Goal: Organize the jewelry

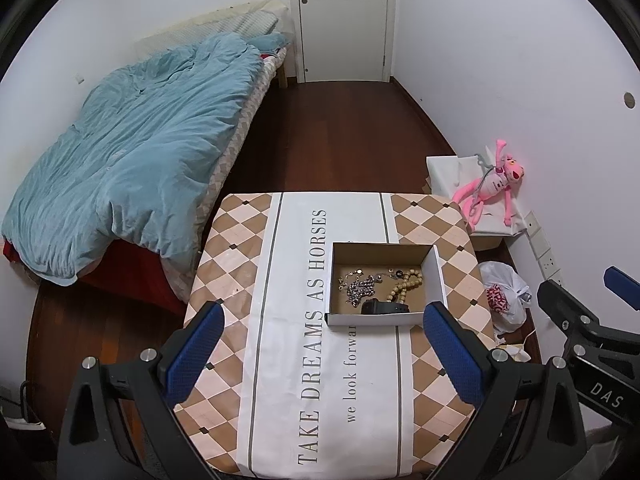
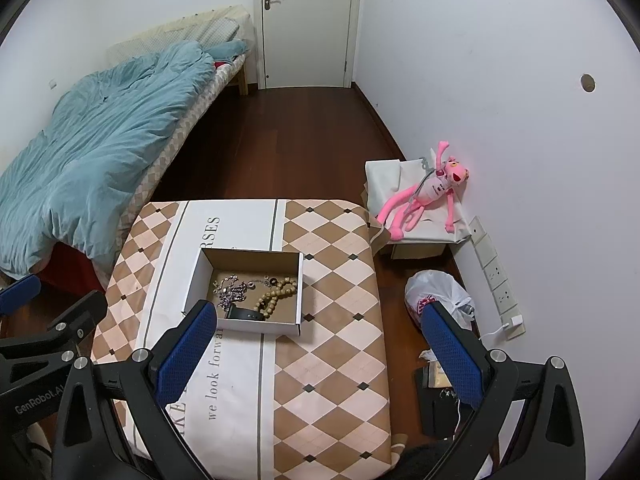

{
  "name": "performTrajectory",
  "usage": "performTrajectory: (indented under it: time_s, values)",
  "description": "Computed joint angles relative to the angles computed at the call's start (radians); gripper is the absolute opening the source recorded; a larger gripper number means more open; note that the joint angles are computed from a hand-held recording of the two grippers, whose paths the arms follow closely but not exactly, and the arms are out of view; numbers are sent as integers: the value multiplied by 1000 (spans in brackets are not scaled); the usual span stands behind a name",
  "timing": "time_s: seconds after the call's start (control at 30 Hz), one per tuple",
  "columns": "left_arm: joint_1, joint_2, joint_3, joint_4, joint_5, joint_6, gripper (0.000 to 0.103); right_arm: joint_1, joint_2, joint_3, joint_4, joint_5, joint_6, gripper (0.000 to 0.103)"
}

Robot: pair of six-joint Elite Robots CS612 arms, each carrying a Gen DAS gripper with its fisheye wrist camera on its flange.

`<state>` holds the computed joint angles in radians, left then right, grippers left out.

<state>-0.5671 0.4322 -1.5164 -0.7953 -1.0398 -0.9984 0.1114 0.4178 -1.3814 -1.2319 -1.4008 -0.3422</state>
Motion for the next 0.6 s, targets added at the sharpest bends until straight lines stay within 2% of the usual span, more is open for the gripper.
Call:
performTrajectory:
  time_s: [0.6]
  values:
    - [-6, 5, -17, 21, 13, -17, 102, 3, 6, -10, 12, -4, -6, 103]
